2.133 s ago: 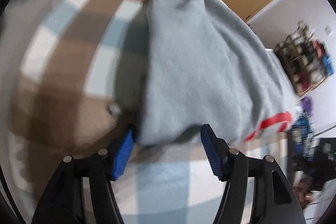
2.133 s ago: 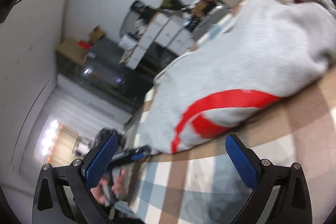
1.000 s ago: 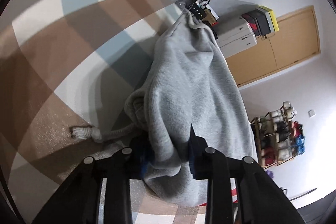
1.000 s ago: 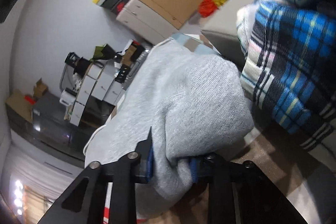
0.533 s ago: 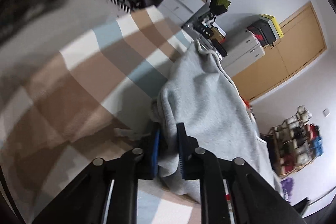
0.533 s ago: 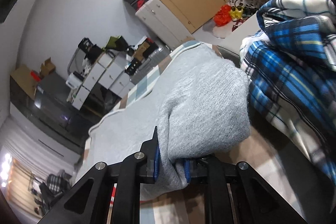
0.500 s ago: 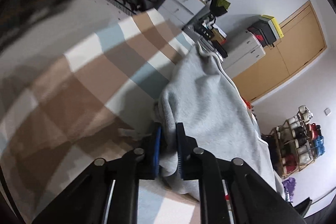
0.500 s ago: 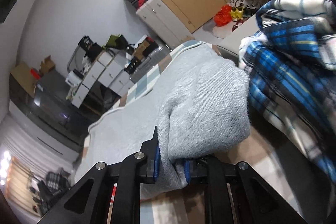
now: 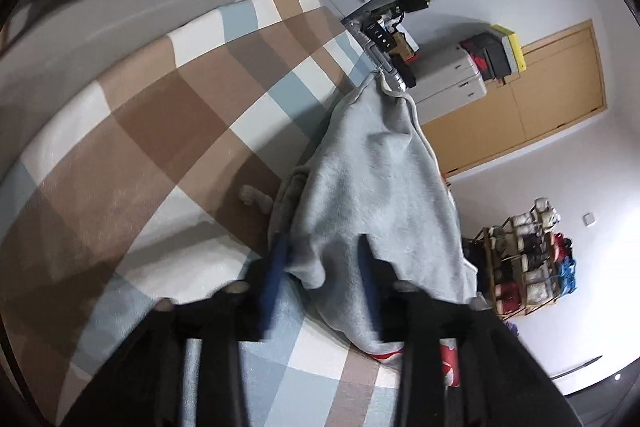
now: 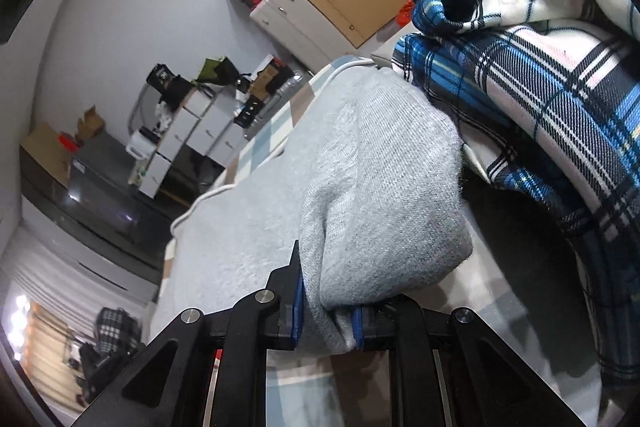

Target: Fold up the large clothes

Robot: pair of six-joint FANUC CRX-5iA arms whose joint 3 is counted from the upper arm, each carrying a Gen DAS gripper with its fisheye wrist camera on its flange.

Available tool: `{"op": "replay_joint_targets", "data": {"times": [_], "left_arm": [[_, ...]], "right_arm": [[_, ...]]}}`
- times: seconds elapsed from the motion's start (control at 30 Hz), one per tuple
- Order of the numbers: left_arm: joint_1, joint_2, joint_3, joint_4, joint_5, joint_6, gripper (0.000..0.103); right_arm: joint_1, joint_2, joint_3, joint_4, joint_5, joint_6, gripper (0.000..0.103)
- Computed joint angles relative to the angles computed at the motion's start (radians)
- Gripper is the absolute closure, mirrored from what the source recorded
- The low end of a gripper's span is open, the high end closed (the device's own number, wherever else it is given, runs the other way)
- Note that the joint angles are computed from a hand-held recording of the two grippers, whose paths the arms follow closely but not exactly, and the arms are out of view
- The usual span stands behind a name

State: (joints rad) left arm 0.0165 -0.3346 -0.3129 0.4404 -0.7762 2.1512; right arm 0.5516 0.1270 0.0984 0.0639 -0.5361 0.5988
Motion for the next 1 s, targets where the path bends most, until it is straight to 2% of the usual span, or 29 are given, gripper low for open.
{"op": "replay_joint_targets", "data": {"times": [0.1,0.17,0.23,0.3,0.4,0.5,0.57,0.6,0.67,0.7,0.73,0.77,0.8,0.83,0.87,0.9,0.93,1.0], "left_arm": [[0.007,-0.012,-0.012,-0.01,-0.02,0.071,0.035],[0.008,-0.035,-0.067,0.055,0.025,0.048,0.034],[-0.01,-0.02,-0.085,0.117,0.031,0.001,0.034],[-0.031,0.024,-0.091,0.216,0.038,-0.108,0.034],[-0.06,0.092,-0.03,0.177,0.043,-0.084,0.034],[-0.067,0.111,-0.032,0.188,0.106,-0.047,0.034],[-0.075,0.111,-0.072,0.272,0.178,-0.083,0.025],[-0.078,0.121,-0.066,0.276,0.193,-0.071,0.018],[-0.091,0.146,-0.046,0.283,0.204,-0.1,0.016],[-0.099,0.165,-0.021,0.255,0.203,-0.105,0.016],[-0.1,0.168,0.004,0.187,0.192,-0.063,0.016],[-0.108,0.175,0.026,0.135,0.188,-0.034,0.018],[-0.113,0.181,0.052,0.068,0.174,0.013,0.041],[-0.108,0.189,0.063,0.053,0.149,0.021,0.082],[-0.1,0.195,0.048,0.091,0.138,-0.008,0.082],[-0.094,0.178,-0.001,0.163,0.18,-0.044,0.082],[-0.089,0.169,-0.015,0.183,0.184,-0.055,0.084],[-0.089,0.152,0.008,0.11,0.167,-0.023,0.086]], "right_arm": [[-0.01,0.005,0.014,-0.049,-0.001,0.03,0.084],[-0.013,0.007,0.018,-0.067,-0.003,0.046,0.084],[-0.014,0.007,0.02,-0.076,-0.006,0.057,0.084],[-0.014,0.009,0.025,-0.084,-0.005,0.059,0.084],[-0.019,0.006,0.027,-0.108,-0.001,0.065,0.084],[-0.022,0.005,0.027,-0.122,-0.004,0.076,0.083],[-0.023,0.003,0.024,-0.121,-0.003,0.083,0.083],[-0.022,0.004,0.023,-0.115,-0.003,0.085,0.083],[-0.018,0.008,0.023,-0.096,-0.008,0.083,0.084],[-0.016,0.012,0.027,-0.083,-0.016,0.081,0.084],[-0.014,0.018,0.034,-0.073,-0.024,0.082,0.084],[-0.012,0.022,0.038,-0.066,-0.031,0.084,0.084],[-0.012,0.025,0.042,-0.061,-0.036,0.088,0.084],[-0.01,0.026,0.043,-0.052,-0.037,0.096,0.084],[-0.008,0.029,0.045,-0.04,-0.041,0.1,0.085],[-0.005,0.033,0.05,-0.029,-0.047,0.11,0.085],[-0.003,0.034,0.052,-0.021,-0.049,0.123,0.085],[-0.001,0.037,0.054,-0.001,-0.058,0.12,0.086]]}}
